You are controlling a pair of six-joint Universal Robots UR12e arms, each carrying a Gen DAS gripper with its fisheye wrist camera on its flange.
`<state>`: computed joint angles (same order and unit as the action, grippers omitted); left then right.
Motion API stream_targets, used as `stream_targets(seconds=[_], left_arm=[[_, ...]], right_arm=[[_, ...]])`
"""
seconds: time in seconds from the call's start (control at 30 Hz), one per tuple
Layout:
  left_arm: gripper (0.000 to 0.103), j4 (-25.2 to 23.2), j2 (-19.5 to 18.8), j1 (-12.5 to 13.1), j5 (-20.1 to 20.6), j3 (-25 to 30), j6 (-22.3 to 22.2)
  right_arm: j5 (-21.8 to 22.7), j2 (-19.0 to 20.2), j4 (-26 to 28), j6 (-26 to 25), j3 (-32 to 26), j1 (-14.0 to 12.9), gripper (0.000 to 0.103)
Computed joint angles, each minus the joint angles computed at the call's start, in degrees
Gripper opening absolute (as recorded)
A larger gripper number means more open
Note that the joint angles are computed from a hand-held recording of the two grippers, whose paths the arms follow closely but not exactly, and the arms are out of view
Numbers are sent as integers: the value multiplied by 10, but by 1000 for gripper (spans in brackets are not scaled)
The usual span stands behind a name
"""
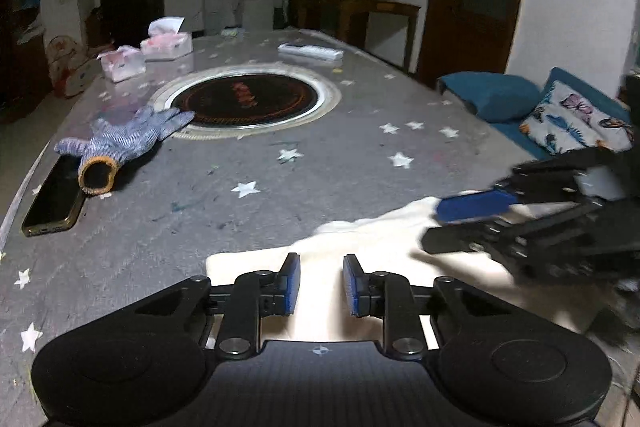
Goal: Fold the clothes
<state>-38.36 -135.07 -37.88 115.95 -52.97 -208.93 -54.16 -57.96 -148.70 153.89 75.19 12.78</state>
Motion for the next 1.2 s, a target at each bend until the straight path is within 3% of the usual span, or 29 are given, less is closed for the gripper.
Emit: stream_targets(seconds=[0.17, 0.4, 0.47, 0.67, 0.8, 0.93, 1.2], left_arm=[[26, -22, -6, 5, 13, 6, -16], [27, -41, -9, 3, 22, 20, -26], [27, -25, -8, 0, 24, 18, -18], [27, 15, -15, -2, -12, 29, 1], [27, -6, -32, -1, -19, 57, 5], [27, -27, -38, 1, -20, 66, -7], [27, -17, -37, 0, -15, 59, -2]], right_arm=[[-19, 8, 4, 31, -4, 0, 27], [-23, 3, -21, 22, 9, 0, 27], [-16, -1, -30, 34, 14, -3, 27], [-38, -12, -49, 55, 28, -9, 27], [-64, -2, -37, 84, 20, -7, 26], [-61, -4, -42, 83, 24, -9, 26], [-56, -33, -57, 87, 60, -27, 26]])
